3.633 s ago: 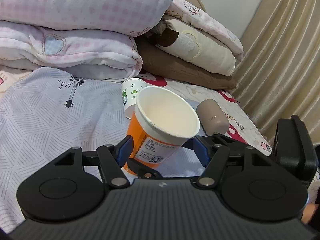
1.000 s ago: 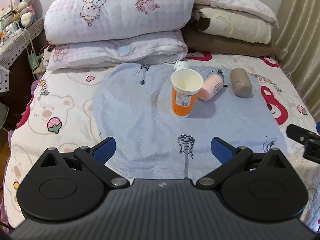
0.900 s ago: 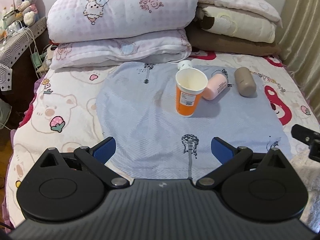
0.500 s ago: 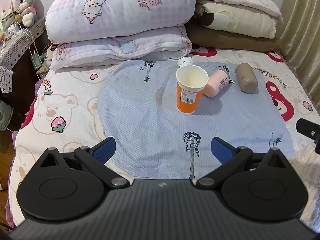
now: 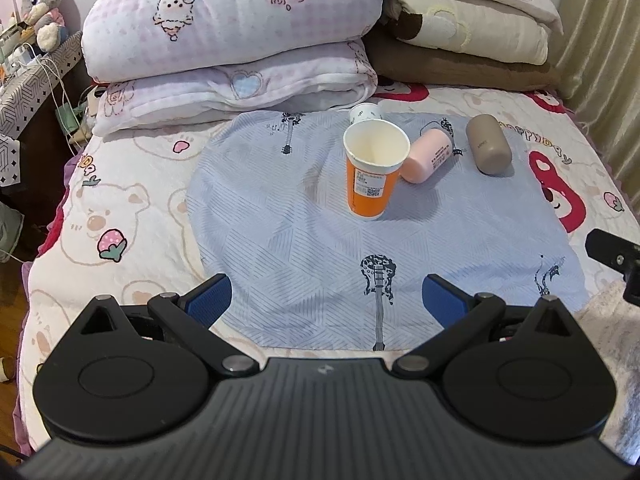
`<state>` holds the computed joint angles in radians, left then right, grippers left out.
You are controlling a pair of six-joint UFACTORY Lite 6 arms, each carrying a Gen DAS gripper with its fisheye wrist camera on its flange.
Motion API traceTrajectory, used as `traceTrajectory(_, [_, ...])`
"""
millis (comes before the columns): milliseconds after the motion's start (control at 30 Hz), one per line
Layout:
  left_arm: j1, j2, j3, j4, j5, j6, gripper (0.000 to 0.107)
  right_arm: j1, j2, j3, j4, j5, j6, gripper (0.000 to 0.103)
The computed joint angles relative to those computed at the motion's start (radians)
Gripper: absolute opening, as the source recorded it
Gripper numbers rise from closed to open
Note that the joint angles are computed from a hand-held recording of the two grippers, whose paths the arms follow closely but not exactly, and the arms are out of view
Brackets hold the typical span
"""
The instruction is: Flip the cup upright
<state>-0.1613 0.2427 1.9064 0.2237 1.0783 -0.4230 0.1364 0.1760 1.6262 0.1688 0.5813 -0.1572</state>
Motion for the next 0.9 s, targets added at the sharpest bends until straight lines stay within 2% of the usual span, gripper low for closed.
traceTrajectory(900, [-0.021, 0.004, 0.003, 0.052, 0.010, 0.015, 0.103, -0.023, -0.008, -0.014, 0.026, -0.005, -0.045, 0.100])
